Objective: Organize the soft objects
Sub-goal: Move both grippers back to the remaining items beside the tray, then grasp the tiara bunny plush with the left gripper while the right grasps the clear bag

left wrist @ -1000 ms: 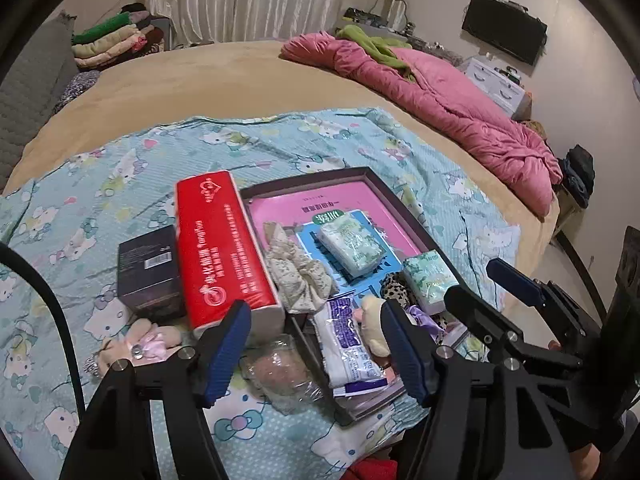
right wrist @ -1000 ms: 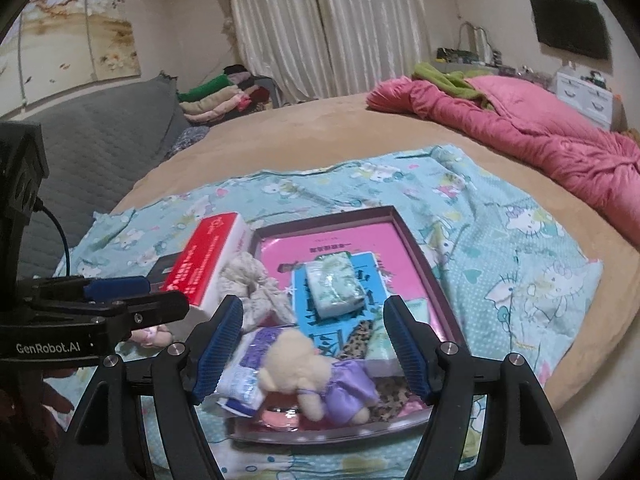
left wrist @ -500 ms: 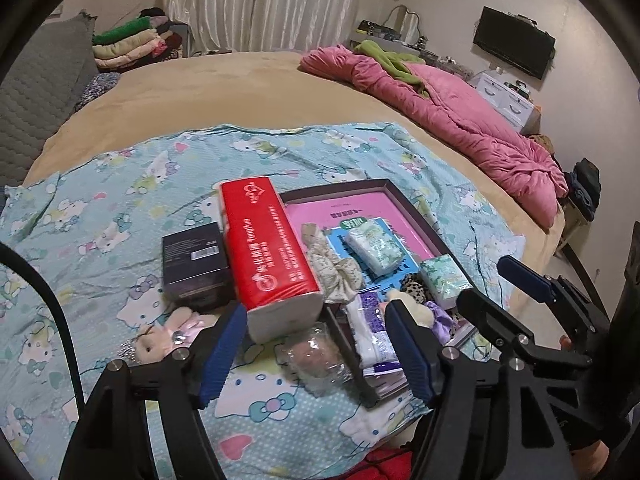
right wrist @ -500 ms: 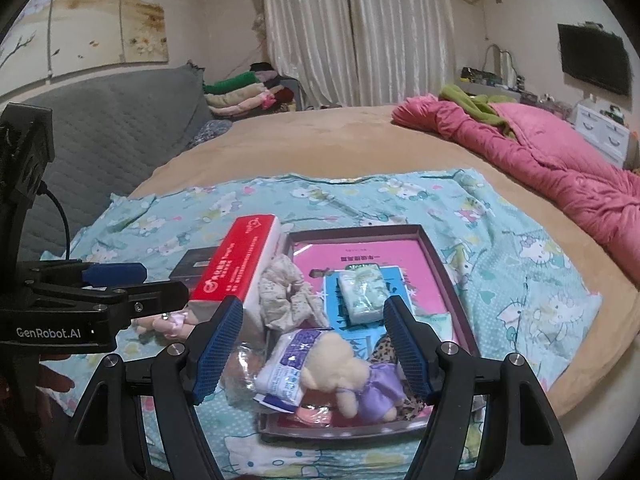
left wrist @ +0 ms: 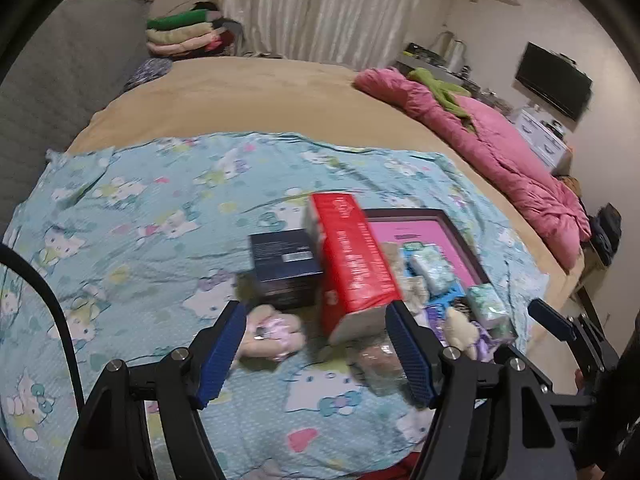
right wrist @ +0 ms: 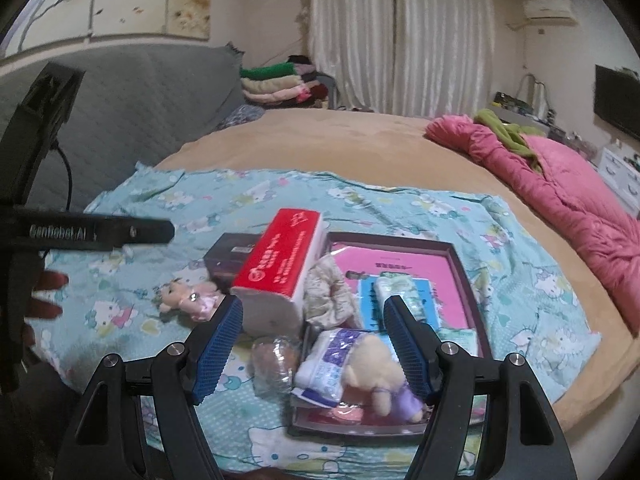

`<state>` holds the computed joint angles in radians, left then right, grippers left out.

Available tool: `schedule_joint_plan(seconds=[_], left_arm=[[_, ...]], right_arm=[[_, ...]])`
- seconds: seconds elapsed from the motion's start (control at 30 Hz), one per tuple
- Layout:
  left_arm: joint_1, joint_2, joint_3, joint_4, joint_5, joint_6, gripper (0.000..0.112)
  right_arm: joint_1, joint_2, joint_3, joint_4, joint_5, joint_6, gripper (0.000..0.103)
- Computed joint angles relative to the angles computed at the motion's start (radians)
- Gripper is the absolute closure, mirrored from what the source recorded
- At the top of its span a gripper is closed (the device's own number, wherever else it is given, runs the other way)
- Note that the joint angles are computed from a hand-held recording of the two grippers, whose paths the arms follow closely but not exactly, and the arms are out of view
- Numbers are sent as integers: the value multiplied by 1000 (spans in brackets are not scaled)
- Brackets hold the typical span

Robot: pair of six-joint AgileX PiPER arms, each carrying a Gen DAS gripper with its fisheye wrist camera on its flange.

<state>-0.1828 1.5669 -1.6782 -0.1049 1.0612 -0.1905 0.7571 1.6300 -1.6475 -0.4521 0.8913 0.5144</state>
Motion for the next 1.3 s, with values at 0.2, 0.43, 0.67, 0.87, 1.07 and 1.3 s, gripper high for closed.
schedule_joint_plan(seconds=[0.2, 0.43, 0.67, 0.87, 1.07, 1.3], left_arm=[[72, -14, 75, -43, -24, 37, 41], [118, -7, 194, -91, -101, 83, 41], [181, 18, 331, -196, -217, 183, 40], [235, 65, 374, -327, -257, 300, 34], [255, 136, 344, -366, -265, 335, 33], [243, 211, 321, -379, -287, 353, 33]], right_arm=[[26, 52, -27, 20, 19, -35, 29], [57, 121, -42, 15, 33, -73, 29], [75, 254, -109, -14, 81, -127, 29], [103, 406, -210, -77, 161, -183, 29], [124, 477, -231, -162, 191, -206, 29], [112, 512, -206, -211, 169, -229, 34]])
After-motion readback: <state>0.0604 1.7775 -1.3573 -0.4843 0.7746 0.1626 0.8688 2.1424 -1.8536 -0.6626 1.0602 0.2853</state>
